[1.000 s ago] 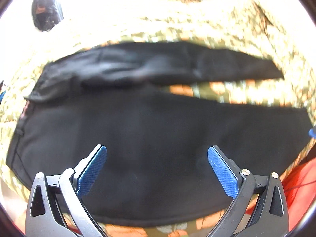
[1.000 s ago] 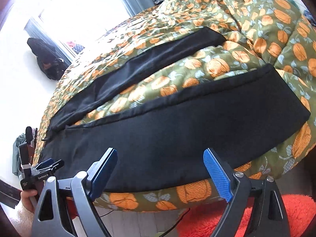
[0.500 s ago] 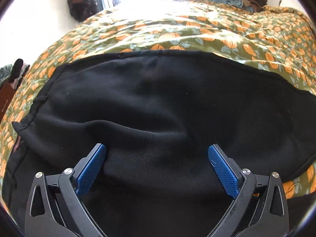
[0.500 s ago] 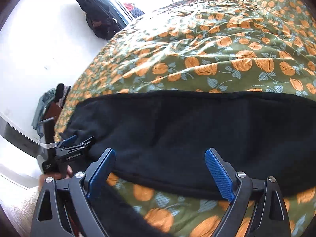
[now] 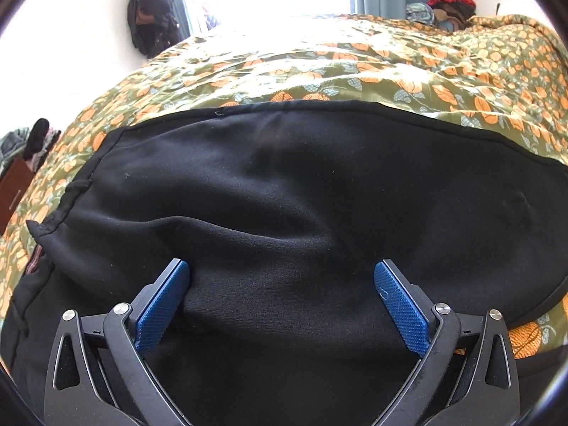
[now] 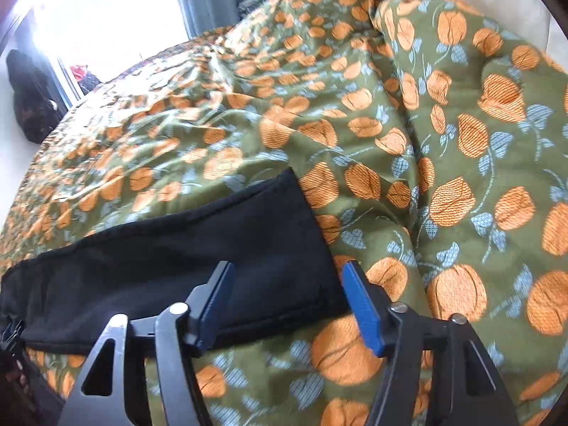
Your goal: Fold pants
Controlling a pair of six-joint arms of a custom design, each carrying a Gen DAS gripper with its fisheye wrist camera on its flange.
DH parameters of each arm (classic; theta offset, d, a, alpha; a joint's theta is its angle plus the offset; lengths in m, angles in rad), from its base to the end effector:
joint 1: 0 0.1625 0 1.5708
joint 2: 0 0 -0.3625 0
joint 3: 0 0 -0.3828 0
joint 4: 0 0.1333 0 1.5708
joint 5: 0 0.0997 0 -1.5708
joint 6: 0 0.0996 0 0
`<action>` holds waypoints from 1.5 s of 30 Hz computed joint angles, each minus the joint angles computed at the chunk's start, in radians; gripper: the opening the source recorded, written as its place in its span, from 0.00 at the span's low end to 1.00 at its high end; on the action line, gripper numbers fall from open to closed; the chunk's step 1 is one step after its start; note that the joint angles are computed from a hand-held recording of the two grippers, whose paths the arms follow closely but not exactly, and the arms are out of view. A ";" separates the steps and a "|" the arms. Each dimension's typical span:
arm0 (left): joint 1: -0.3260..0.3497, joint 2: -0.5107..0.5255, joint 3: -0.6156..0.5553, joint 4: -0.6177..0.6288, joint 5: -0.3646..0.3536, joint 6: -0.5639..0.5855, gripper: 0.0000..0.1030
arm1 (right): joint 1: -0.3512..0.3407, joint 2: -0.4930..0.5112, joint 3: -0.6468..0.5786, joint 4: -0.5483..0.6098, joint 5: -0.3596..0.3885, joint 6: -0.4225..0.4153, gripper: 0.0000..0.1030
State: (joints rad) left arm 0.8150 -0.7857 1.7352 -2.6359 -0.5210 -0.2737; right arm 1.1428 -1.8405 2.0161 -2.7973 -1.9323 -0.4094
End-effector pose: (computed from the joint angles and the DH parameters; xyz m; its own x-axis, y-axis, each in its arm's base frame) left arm -0.2406 -0.5755 0.0699 -0.5990 0.0632 -0.7983 0.5395 0.7686 -0.3439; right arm -0.0812 -0.4144 0.4853 -0.7459 0.4324 0.5066 -0.0989 0.6803 -0.7262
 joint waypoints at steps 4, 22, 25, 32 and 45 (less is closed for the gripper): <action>-0.002 0.002 -0.007 0.025 0.010 -0.008 0.99 | 0.117 -0.192 0.308 -0.163 -0.051 -0.017 0.85; 0.000 0.000 -0.012 0.046 0.003 -0.021 0.99 | 0.023 -0.162 0.542 -0.372 -0.029 -0.125 1.00; 0.001 0.000 -0.012 0.046 0.002 -0.022 0.99 | 0.024 -0.167 0.553 -0.387 -0.024 -0.132 1.00; 0.001 0.000 -0.012 0.046 0.002 -0.021 0.99 | -0.006 -0.199 0.576 -0.393 0.030 -0.166 1.00; 0.001 0.000 -0.012 0.046 0.002 -0.021 0.99 | -0.005 -0.199 0.583 -0.407 0.032 -0.171 1.00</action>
